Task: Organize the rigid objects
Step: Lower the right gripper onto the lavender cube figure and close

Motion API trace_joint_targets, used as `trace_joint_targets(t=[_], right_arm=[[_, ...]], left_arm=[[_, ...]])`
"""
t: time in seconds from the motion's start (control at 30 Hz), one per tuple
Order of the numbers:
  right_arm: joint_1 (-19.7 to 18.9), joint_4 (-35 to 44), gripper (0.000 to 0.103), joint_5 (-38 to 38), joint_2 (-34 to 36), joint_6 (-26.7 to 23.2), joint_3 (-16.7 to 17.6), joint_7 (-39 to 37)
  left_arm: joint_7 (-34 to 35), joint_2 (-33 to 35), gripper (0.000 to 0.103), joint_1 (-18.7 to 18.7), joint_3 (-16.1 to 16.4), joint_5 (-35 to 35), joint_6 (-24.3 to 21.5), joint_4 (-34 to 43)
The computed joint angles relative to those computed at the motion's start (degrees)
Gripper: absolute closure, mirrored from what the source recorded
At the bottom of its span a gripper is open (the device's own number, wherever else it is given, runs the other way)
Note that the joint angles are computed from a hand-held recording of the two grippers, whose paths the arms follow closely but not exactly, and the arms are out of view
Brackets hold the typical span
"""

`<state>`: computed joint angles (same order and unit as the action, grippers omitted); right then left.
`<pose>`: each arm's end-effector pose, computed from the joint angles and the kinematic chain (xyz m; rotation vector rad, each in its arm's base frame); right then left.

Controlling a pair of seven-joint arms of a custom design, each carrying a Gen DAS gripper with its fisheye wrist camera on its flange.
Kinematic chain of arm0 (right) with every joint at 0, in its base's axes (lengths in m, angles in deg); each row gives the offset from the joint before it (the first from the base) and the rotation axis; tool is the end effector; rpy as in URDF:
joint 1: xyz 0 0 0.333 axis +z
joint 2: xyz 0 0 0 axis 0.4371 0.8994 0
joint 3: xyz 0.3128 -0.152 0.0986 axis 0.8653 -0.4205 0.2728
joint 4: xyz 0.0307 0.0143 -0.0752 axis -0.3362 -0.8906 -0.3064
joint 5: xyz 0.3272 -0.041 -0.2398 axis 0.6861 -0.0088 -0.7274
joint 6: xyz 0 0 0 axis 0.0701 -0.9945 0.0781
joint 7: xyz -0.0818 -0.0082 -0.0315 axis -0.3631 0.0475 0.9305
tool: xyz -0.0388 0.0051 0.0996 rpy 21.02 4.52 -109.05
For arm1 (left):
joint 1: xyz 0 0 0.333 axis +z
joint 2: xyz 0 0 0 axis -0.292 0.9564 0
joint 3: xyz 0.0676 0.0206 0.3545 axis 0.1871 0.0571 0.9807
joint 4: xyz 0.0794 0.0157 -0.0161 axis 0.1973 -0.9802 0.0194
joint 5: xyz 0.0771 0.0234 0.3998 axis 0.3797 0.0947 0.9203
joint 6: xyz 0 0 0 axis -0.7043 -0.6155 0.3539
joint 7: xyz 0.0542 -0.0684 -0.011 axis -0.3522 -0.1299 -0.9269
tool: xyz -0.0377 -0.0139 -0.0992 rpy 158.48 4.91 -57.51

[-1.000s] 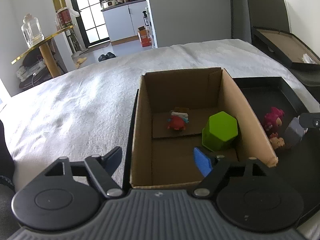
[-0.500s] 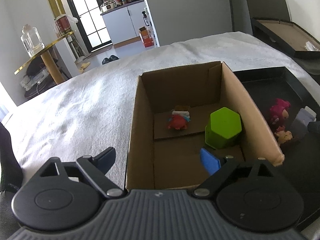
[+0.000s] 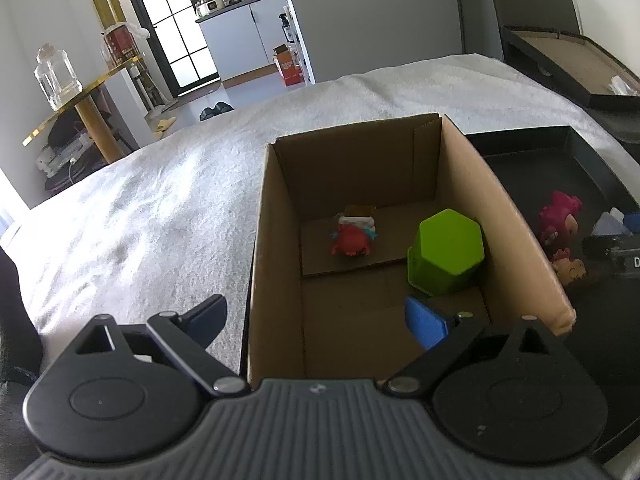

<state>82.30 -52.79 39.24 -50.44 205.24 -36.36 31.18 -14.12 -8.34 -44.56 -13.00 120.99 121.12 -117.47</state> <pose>0.5128 0.4200 0.3489 -2.1342 1.2338 -0.4473 0.3963 -0.3632 0.3791 -1.8549 1.4719 -0.3072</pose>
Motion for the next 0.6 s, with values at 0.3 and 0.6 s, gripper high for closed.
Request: trace_joint_targets(t=[0.3,0.6], right_arm=[[0.14,0.05,0.058,0.00,0.17,-0.05,-0.26,-1.30],[5.36,-1.39,0.059,-1.10,-1.22,0.43,-5.50,0.70]], left_arm=[[-0.24,-0.33,0.008,0.04,-0.04,-0.21,0.69,-0.15],[-0.29,-1.33,0.008,0.23,-0.18,-0.36,1.55,-0.80]])
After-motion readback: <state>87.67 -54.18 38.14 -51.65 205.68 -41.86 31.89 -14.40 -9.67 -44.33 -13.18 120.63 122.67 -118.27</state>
